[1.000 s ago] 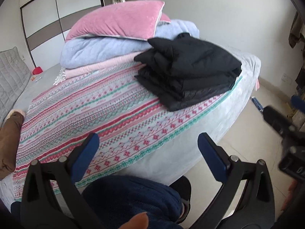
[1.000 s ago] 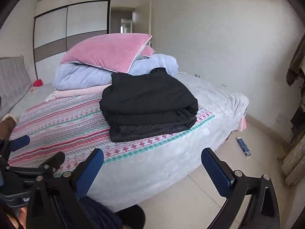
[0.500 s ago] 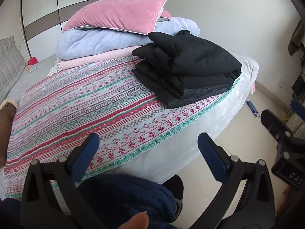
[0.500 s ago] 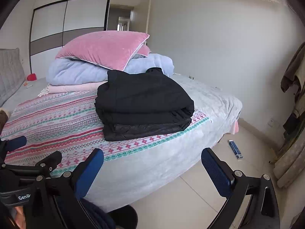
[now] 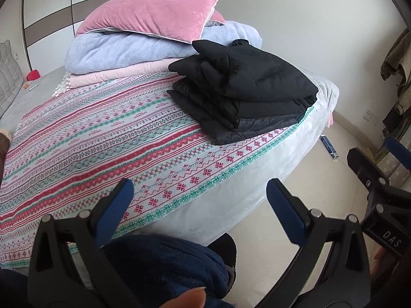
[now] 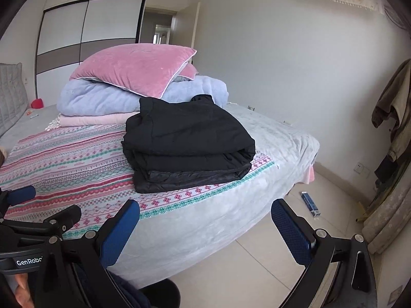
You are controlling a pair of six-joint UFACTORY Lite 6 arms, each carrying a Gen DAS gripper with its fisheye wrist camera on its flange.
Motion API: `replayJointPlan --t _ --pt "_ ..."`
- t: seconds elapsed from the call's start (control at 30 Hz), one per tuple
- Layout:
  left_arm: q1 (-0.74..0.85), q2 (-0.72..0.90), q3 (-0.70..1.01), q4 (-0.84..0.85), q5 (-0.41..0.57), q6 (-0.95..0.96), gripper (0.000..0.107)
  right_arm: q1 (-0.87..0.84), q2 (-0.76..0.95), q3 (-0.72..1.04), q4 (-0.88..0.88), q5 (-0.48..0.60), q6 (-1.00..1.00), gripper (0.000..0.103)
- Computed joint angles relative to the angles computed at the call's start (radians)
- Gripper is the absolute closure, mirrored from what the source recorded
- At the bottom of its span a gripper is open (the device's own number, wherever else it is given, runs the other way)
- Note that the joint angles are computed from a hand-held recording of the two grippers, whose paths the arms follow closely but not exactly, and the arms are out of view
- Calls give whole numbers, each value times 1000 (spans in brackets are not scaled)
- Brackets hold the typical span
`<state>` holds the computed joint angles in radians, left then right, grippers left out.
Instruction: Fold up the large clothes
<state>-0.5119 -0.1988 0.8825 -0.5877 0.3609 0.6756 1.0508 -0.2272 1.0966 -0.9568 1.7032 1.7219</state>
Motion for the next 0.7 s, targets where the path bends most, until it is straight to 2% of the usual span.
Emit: replayJointPlan --t 0.27,0.53,0.7 --pt "6 13 18 -44 35 34 5 -20 -12 -15 2 -20 0 0" --pt "2 11 15 -22 17 11 5 -24 -9 -14 -2 -16 -1 0" --pt "23 14 23 -96 50 73 5 -27 -10 -16 0 -25 -8 0"
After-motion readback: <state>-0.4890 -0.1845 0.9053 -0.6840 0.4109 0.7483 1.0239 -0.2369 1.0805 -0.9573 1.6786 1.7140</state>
